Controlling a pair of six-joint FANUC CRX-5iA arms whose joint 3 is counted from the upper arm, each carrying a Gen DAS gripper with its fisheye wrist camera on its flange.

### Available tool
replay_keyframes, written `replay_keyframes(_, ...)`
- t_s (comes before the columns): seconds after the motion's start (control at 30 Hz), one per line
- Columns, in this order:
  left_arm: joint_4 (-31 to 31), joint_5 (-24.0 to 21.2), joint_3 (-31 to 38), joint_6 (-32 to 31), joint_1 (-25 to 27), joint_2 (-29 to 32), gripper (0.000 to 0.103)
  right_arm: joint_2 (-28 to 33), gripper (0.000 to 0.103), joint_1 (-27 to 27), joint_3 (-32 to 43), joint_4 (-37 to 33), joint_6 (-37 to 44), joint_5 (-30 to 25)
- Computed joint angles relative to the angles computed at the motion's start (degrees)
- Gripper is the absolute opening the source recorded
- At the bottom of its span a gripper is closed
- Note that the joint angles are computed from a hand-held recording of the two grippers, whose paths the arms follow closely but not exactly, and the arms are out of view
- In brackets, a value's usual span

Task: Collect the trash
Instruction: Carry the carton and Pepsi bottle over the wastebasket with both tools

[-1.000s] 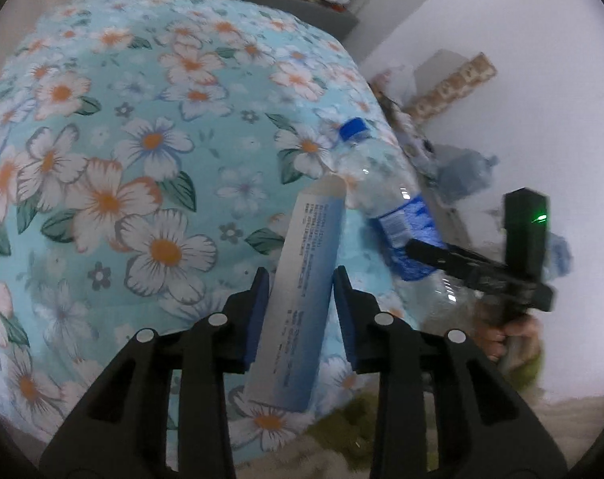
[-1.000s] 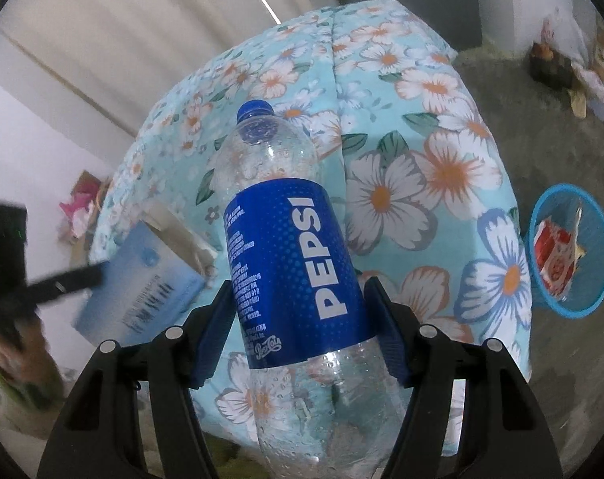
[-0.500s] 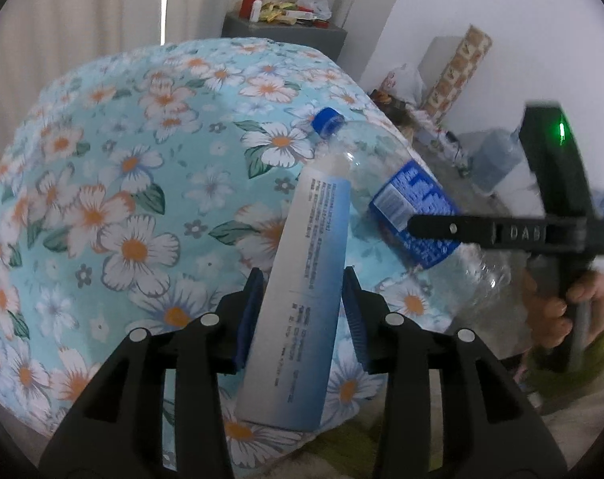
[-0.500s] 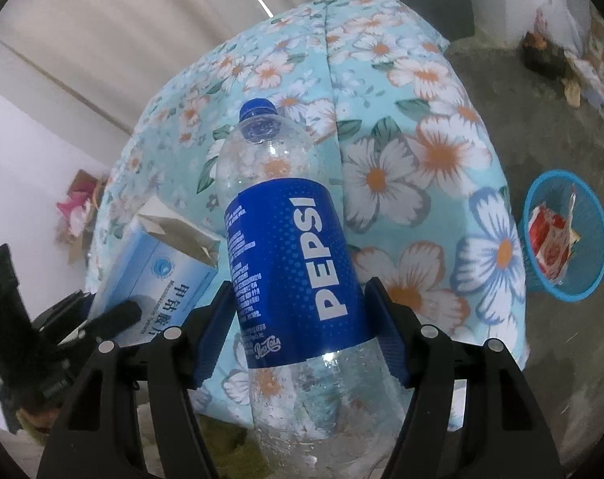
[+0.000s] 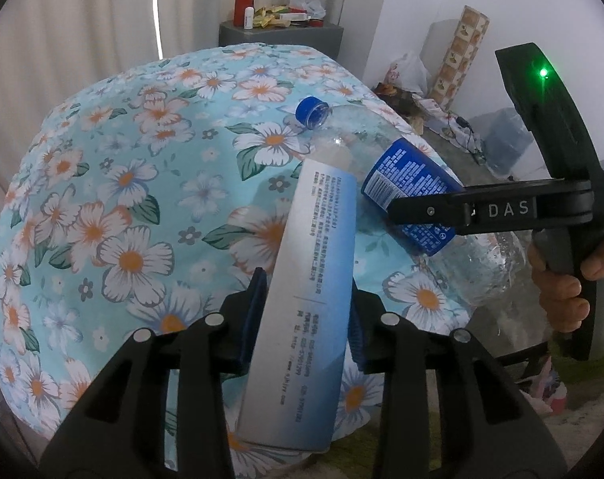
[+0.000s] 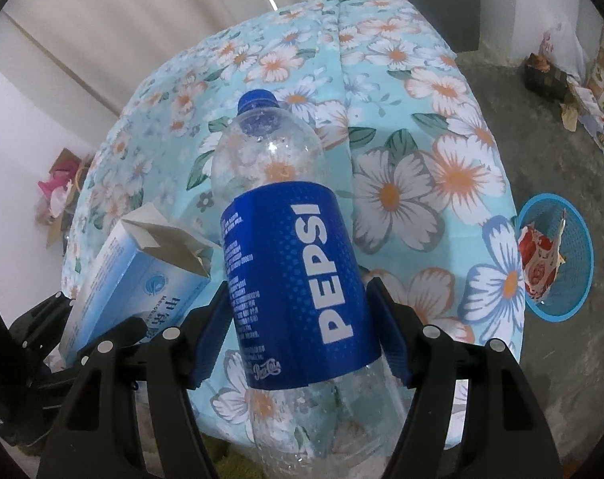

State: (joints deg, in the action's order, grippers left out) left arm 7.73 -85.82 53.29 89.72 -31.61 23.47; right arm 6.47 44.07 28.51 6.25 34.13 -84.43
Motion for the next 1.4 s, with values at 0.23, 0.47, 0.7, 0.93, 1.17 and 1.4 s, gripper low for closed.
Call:
replay_keyframes(0.23, -2.38, -0.03, 1.03, -1.44, -0.97, 0.28, 0.034, -2.58, 0.063, -0.07, -3.41, -0.09, -2.08, 3.81)
replay_keyframes(0.47, -4.07, 0.18, 1.5, -2.46, -1.62, 0.19, 0.033, -4.62, 0.061, -0.34, -5.75, -0.74, -3.57, 7.02)
replay_keyframes(0.7, -5.13, 0.44, 1.6, -3.04, -1.99, 0.04, 0.032, -6.13, 0.06, -0.88, -7.46, -2.05, -3.98, 9.07)
replay_keyframes(0.93, -5.58, 0.51, 1.88, -3.29, -2.18, 0.16, 0.031, -2.74, 0.063, -2.35, -2.11, -6.3, 0.21, 3.51)
replay_keyframes(1.17, -5.66, 1.68, 1.0, -3.44, -2.21, -0.37, 0.028, -1.5, 0.062, -3.42, -1.29, -7.51, 0.62, 3.69)
replay_keyframes(1.4, -5.89, 4.52, -0.21, -4.37, -1.57, -1.6, 0.027, -7.64, 0.058, -1.49, -10.79, -3.34, -5.91, 15.05)
